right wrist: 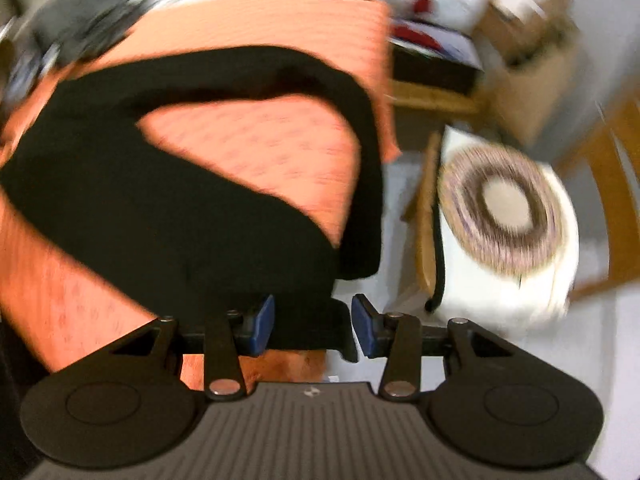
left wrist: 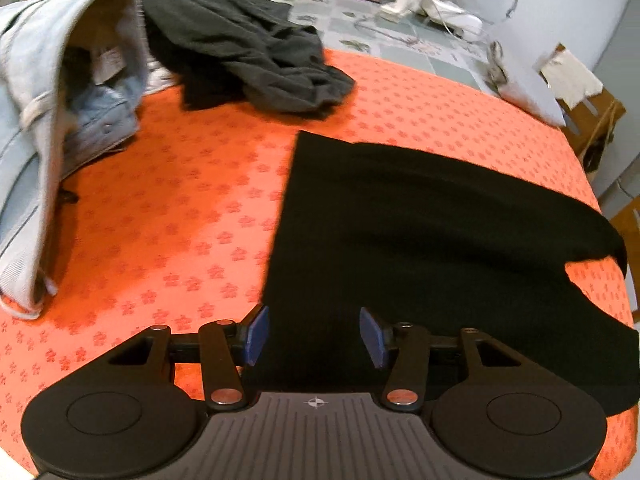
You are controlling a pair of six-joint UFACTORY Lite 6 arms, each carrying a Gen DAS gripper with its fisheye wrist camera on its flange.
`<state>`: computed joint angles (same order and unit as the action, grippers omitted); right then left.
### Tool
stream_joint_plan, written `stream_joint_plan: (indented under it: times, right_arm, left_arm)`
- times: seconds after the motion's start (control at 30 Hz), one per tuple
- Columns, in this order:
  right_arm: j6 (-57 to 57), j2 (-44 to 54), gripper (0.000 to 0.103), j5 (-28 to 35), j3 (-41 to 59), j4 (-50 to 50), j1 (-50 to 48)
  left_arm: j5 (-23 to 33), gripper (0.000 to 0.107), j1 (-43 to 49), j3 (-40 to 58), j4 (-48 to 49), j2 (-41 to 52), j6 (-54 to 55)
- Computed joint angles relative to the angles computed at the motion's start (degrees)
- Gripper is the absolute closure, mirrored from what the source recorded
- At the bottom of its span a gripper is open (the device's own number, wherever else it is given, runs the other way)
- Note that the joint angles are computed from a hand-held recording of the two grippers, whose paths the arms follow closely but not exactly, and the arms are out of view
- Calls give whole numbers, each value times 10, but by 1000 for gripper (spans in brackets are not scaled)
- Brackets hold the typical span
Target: Fold clothes
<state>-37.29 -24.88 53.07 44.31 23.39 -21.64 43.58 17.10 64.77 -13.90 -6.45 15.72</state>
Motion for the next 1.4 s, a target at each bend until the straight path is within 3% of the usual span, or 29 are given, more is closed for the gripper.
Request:
stream_joint_plan:
  times: [0.27,0.3,0.4,0.47,0.6,0.67,0.83,0.97,1.03,1.17,1.4]
  right_arm:
    - [74,79,56,77,-89,225,-257]
    - [76,95,60,85,-94,240,-271]
    - [97,116,85,100,-104,266,-299]
    - [113,84,93,119,-112,274,-326]
    - [130,-18,95,202,-125,305,-409]
    - [144,-82,94,231,-124,272,-428]
    - [215,-206,87,166,-130,76,-307]
    - [214,-251,86,163,-108,57,-286]
    - [203,-250,80,127,-88,52,-243]
    - [138,-192,72,43,-40,49,-163]
    - [-44,30,72,-94,58,104,-33]
  left_arm:
    - [-8,54,-69,38,43,51,-67]
    - [-5,54,-73,42,43,56,-72]
    - [-8,54,-86,41,56,64,-88]
    - [-13,54,-92,36,64,66,-98]
    - [-24,54,-93,28,59,64,-79]
    - [-27,54,-90,28,51,66,-64]
    - [-21,54,-76,48,9,78,-9]
    - [-12,54,-67,81,-53,84,72]
    - [-8,53,-68,102,-83,91,111]
    - [2,53,-85,155,-97,128,119]
    - [-13,49,-136,227,-66,188,60]
